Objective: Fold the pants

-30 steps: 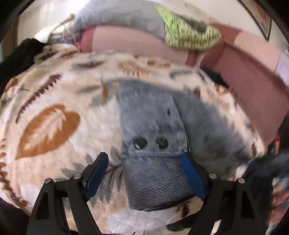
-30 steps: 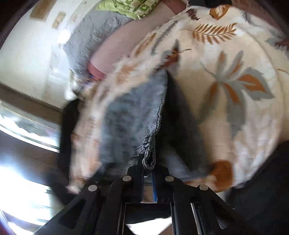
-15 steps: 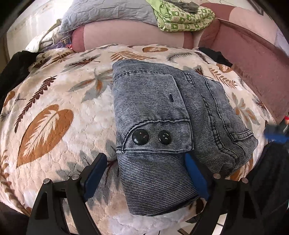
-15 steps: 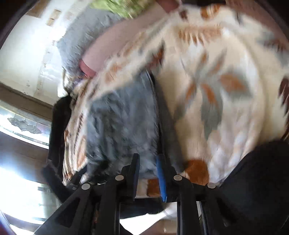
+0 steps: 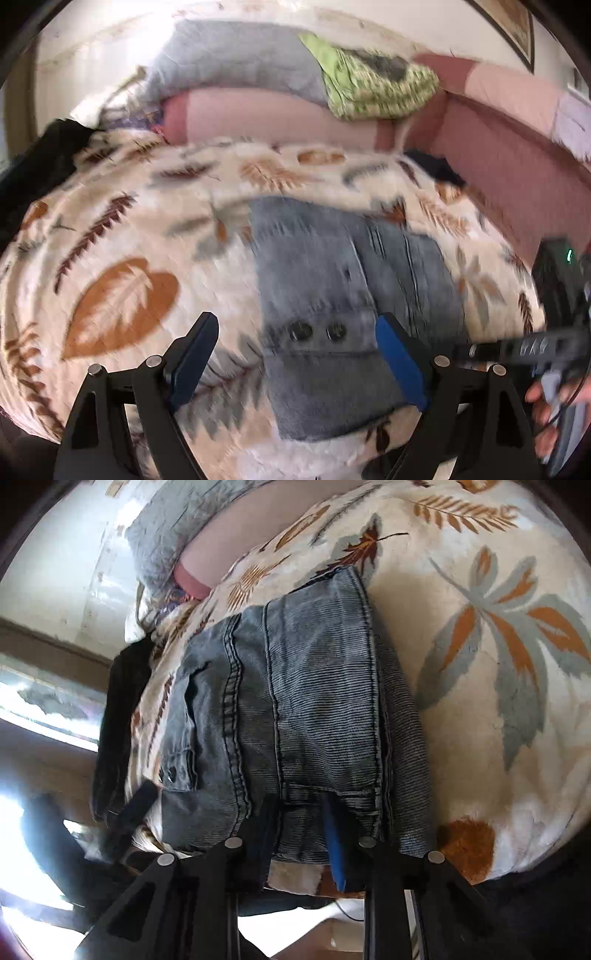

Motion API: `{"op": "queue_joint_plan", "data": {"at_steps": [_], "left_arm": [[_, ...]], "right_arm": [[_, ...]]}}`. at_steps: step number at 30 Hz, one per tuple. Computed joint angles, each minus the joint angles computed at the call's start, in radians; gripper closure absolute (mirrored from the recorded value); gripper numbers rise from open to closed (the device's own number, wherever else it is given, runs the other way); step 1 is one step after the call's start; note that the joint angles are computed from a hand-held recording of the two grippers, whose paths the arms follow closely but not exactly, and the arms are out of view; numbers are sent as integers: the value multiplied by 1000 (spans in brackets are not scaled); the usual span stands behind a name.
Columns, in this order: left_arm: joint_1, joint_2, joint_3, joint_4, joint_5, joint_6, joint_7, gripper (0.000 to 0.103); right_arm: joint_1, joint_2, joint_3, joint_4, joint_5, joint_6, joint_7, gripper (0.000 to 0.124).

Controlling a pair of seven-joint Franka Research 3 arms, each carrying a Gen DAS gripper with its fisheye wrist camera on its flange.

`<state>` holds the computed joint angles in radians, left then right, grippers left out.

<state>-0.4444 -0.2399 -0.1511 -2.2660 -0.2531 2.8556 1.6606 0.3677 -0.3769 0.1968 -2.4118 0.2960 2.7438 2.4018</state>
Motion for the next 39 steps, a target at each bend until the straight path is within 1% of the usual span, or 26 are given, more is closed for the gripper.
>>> {"op": "queue_joint_plan", "data": {"at_steps": [1,2,3,4,5,7,9,11,12,13,14,15,16,17,18,20,23,24,27,29,30,32,35,37,38,39], "left_arm": [[32,28,-26,26,93,-54,-68,15],[32,59,-27,58,133,-135,-76,14],[40,84,-41,62,132,-159,-43,13],[58,75,-62,37,81,-129,1,12],[67,70,-73,18,78,-90,-2,12],[70,74,-75,31,101,-108,-21,12],[68,78,-77,32,84,-112,2,12],[67,79,-76,34,66,-116,4,12],[67,79,-76,34,56,-116,10,12],[62,78,-71,33,59,-117,10,12],[63,78,-72,28,39,-108,27,12],[60,78,-68,30,21,-114,40,12],[56,79,-64,30,23,-114,30,12],[57,81,-67,27,19,-105,35,11],[57,80,-67,26,9,-103,46,11],[45,81,-52,28,-28,-109,73,9],[52,82,-56,31,-58,-119,81,8],[54,82,-58,29,-62,-117,88,7],[57,84,-60,29,-68,-110,97,7],[59,85,-63,28,-69,-109,95,7],[60,86,-66,28,-64,-105,89,6],[65,86,-71,30,-50,-106,72,6],[68,85,-73,29,-39,-106,58,6],[67,85,-72,28,-36,-106,56,6],[66,85,-72,30,-35,-108,53,5],[67,86,-72,32,-33,-112,49,5]], "right_arm": [[2,5,-5,17,-4,-26,-5,97],[16,12,-23,45,10,-67,-27,94],[17,20,-31,73,19,-108,-35,93],[8,21,-36,107,4,-156,-37,91],[-13,18,-25,144,-40,-188,-34,89],[-44,31,-8,212,-114,-201,-29,84],[-106,96,25,344,-271,-252,-2,65],[-119,168,20,427,-348,-260,-8,58],[-115,209,7,463,-360,-275,-15,58],[-111,260,0,515,-395,-337,-5,58],[-110,333,2,576,-479,-455,13,58],[-98,378,-4,608,-508,-523,0,59],[-89,403,-12,605,-500,-555,-21,58],[-69,393,-19,582,-562,-531,3,57],[-48,385,-27,587,-596,-546,16,58],[-18,345,-45,574,-598,-533,65,58],[0,285,-34,540,-701,-492,139,58],[3,266,-30,518,-701,-472,151,58],[9,222,-36,416,-581,-365,113,58],[22,230,-67,362,-375,-341,-14,57],[10,204,-67,310,-354,-270,-7,57],[-3,167,-72,283,-266,-254,-8,57],[-23,99,-48,247,-243,-185,-5,57],[-5,75,-51,220,-174,-107,-54,57],[20,71,-67,195,-97,-57,-96,56],[37,83,-80,188,-38,-48,-132,52]]}}
